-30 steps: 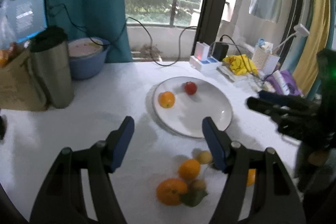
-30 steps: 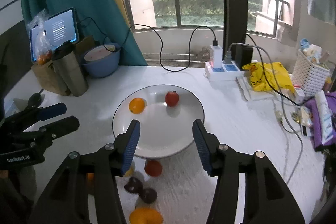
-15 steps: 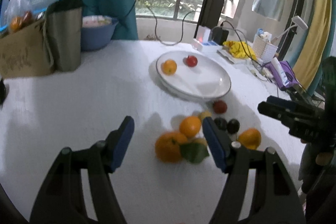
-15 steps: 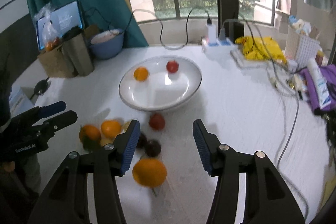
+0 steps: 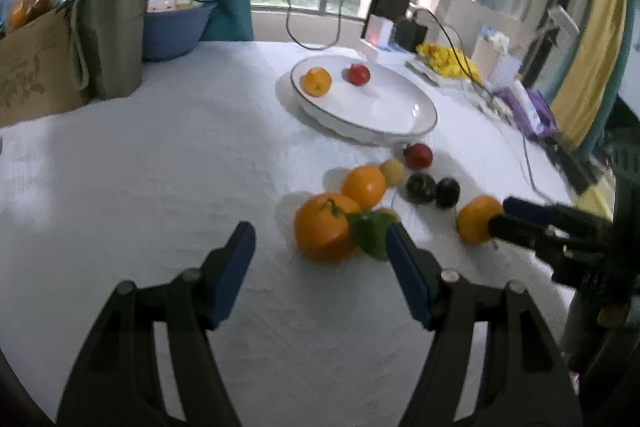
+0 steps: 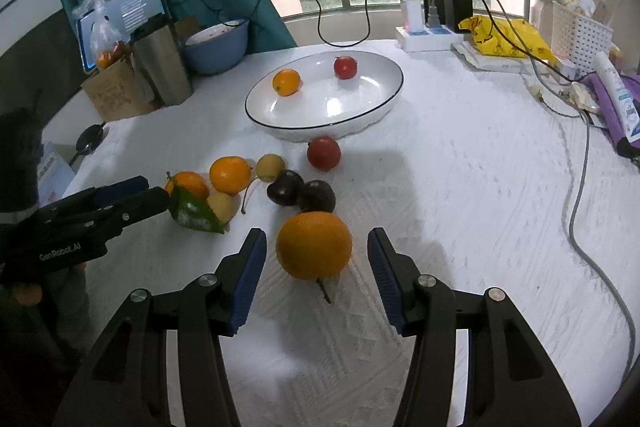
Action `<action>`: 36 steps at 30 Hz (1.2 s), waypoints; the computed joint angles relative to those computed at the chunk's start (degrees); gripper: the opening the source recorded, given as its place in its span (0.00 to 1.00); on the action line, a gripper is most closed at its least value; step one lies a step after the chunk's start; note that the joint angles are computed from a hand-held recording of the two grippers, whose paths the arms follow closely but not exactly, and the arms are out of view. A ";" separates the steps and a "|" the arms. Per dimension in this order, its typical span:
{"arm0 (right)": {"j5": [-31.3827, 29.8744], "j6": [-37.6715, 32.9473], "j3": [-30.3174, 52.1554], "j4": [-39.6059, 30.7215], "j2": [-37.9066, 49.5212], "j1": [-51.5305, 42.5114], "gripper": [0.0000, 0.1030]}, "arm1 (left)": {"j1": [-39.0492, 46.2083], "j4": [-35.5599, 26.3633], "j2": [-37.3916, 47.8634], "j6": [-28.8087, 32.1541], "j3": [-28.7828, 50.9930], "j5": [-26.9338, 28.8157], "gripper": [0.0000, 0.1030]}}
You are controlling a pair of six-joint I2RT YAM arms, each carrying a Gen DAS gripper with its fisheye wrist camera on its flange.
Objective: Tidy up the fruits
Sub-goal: 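Grasp the large orange with the right gripper while the left gripper grasps the leafy tangerine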
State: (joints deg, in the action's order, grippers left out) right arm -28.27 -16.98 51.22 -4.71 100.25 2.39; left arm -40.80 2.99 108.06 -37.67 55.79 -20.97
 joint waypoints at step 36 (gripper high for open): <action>1.02 0.01 2.87 -0.41 3.64 1.62 0.45 | 3.07 -4.93 5.94 11.71 7.19 4.77 0.44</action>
